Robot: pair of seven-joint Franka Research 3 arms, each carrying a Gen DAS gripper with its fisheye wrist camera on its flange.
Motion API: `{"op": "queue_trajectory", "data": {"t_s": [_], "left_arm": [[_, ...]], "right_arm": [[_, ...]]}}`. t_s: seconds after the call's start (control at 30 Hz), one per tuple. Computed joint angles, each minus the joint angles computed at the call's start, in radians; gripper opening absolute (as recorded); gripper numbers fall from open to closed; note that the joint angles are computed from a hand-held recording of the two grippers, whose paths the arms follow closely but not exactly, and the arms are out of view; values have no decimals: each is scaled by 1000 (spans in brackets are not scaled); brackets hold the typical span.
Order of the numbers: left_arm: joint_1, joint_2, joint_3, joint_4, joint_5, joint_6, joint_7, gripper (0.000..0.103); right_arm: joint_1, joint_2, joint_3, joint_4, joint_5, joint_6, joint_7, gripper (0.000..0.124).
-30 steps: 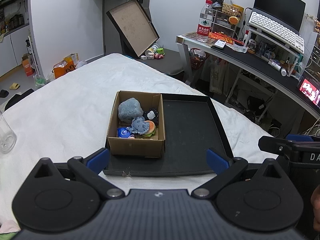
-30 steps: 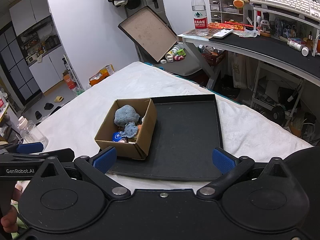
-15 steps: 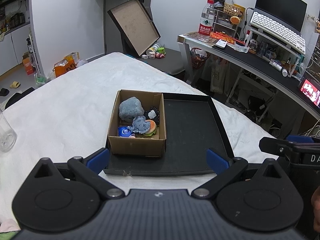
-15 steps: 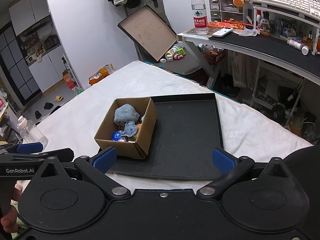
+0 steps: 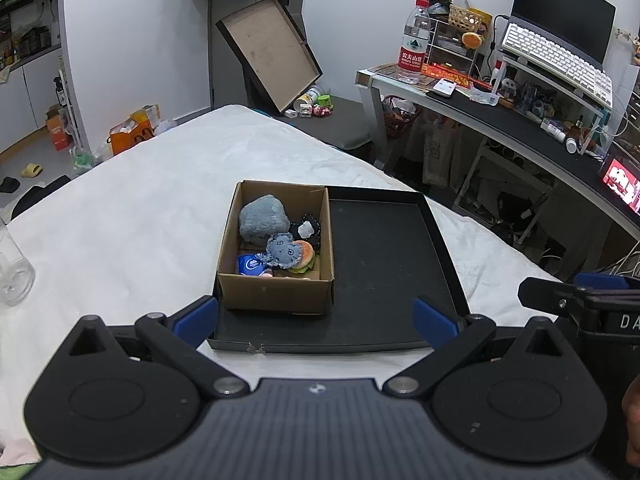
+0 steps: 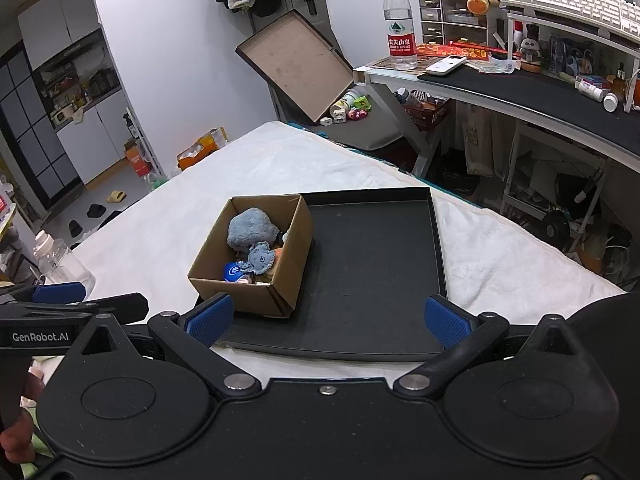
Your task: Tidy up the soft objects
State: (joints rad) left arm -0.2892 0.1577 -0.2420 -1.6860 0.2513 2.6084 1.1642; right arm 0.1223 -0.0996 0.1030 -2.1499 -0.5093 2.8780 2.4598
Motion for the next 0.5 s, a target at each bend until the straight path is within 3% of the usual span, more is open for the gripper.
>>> {"op": "queue_trajectory", "data": {"t_s": [0.5], "left_arm": [[5,46,-2,44,-39,-35,26,103]], "right_arm": [[24,32,-19,23,54,-28,-53,103]]}}
